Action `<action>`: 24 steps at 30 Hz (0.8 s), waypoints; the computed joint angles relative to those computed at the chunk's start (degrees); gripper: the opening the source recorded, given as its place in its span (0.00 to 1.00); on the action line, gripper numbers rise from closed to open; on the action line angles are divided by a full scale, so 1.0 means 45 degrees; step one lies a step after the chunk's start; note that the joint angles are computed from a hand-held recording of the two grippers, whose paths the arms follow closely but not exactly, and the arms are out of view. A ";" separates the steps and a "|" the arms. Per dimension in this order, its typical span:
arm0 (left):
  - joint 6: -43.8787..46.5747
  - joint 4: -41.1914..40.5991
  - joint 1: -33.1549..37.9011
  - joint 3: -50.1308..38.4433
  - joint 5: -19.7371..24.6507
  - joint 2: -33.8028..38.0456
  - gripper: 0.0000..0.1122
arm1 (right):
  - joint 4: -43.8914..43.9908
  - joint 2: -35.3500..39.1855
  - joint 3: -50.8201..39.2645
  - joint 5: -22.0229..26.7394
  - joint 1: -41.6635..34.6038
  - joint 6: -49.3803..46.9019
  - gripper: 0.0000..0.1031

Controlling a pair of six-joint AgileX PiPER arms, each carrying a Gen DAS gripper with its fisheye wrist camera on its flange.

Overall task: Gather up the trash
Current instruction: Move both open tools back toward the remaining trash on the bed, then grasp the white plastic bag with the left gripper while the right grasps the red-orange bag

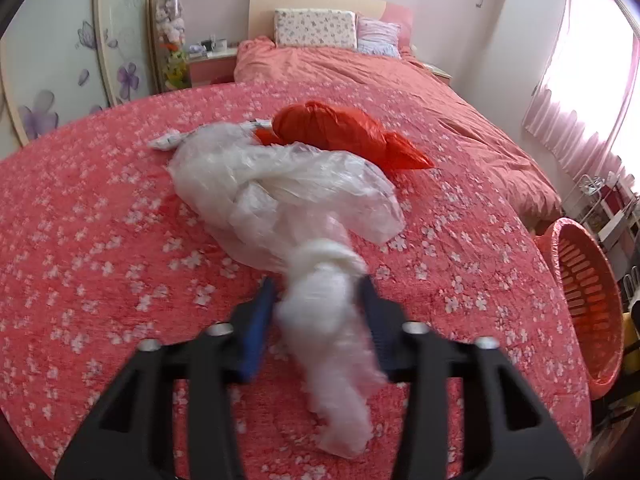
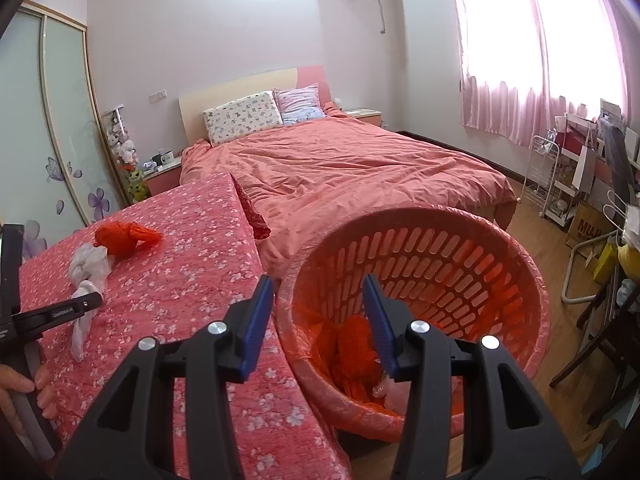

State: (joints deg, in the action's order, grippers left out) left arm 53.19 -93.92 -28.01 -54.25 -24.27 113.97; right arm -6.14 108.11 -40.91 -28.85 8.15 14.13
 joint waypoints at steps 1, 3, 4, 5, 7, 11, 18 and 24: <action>-0.0296 0.0307 -0.0052 0.0119 0.0045 -0.0097 0.26 | 0.0024 -0.0044 0.0014 0.0028 0.0047 -0.0019 0.45; -0.1178 0.1287 -0.0171 0.0579 -0.0051 -0.0436 0.24 | 0.0156 -0.0192 0.0063 0.0104 0.0235 -0.0111 0.45; -0.1767 0.1908 -0.0251 0.0923 -0.0120 -0.0685 0.24 | 0.0233 -0.0262 0.0080 0.0136 0.0343 -0.0169 0.45; -0.2108 0.2267 -0.0296 0.1182 -0.0172 -0.0878 0.24 | 0.0317 -0.0303 0.0088 0.0150 0.0449 -0.0227 0.45; -0.2824 0.2997 -0.0454 0.1833 -0.0380 -0.1354 0.24 | 0.0429 -0.0434 0.0078 0.0241 0.0732 -0.0282 0.45; -0.4321 0.4371 -0.0706 0.3467 -0.0705 -0.2713 0.24 | 0.0900 -0.0584 -0.0098 0.0479 0.1524 -0.0513 0.45; -0.5694 0.5220 -0.0160 0.5799 -0.1153 -0.4752 0.24 | 0.2114 -0.0396 -0.0966 0.1108 0.3434 -0.1340 0.45; -0.5974 0.5562 0.1224 0.7383 -0.1014 -0.6533 0.24 | 0.3058 0.0221 -0.2229 0.1870 0.4958 -0.2011 0.45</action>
State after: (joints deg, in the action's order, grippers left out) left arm 26.31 -68.89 -22.50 -21.02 -28.83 84.57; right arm 7.63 109.10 -50.94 -20.44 30.46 5.08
